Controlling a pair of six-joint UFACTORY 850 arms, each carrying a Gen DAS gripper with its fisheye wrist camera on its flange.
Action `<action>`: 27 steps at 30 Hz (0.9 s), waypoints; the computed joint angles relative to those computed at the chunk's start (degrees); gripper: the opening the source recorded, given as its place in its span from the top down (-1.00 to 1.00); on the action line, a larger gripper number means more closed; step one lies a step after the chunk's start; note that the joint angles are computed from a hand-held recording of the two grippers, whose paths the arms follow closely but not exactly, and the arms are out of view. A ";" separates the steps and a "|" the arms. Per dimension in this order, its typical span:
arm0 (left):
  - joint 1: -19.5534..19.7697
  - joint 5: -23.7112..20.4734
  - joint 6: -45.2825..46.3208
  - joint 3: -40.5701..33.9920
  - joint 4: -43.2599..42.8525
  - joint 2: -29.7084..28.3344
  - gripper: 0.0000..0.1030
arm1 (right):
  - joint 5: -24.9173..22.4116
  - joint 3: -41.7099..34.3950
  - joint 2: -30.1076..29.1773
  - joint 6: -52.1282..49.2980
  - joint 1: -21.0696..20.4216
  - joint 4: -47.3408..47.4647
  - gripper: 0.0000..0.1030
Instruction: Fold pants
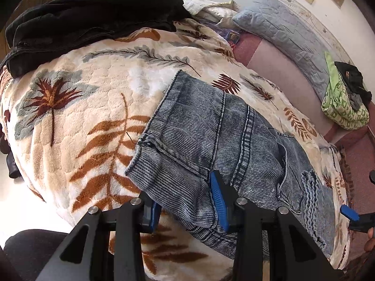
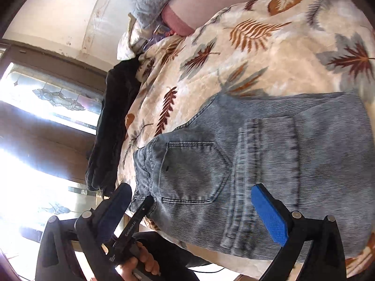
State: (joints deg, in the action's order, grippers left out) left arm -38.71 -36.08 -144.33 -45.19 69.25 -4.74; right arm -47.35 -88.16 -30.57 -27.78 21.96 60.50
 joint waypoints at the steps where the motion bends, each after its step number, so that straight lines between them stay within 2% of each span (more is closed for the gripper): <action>1: -0.08 -0.32 0.48 -0.22 -0.34 -0.18 0.23 | 0.33 1.49 0.71 -0.31 -1.11 0.88 -0.99; 4: -0.44 -1.63 2.42 -0.99 -1.72 -0.83 0.26 | 0.65 5.41 2.03 -1.33 -4.06 2.90 -0.99; 8: -0.73 -3.10 5.65 -2.14 -4.05 -1.68 0.31 | -0.23 10.54 3.82 -7.63 -7.87 9.69 -0.99; 12: -0.65 -3.95 9.66 -3.56 -7.21 -2.34 0.37 | -2.27 13.41 4.44 -15.31 -10.80 17.86 -0.99; 15: -0.55 -4.98 14.06 -5.14 -10.25 -2.93 0.49 | -4.22 14.72 4.29 -19.96 -12.64 23.05 -0.99; 20: -1.19 -8.99 20.34 -8.17 -14.35 -4.37 0.58 | -7.98 17.66 3.17 -25.59 -14.47 30.42 -0.99; 22: -1.27 -10.24 22.05 -9.11 -15.34 -4.75 0.60 | -9.16 17.47 2.27 -23.33 -14.76 30.19 -0.99; 27: -2.07 -14.34 25.57 -11.71 -15.89 -5.87 0.64 | -12.06 17.85 2.49 -27.07 -15.39 32.63 -0.99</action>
State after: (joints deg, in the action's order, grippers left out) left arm -40.78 -50.42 -118.76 -56.90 53.36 -10.61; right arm -59.41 -70.31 -28.09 -54.86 6.57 93.13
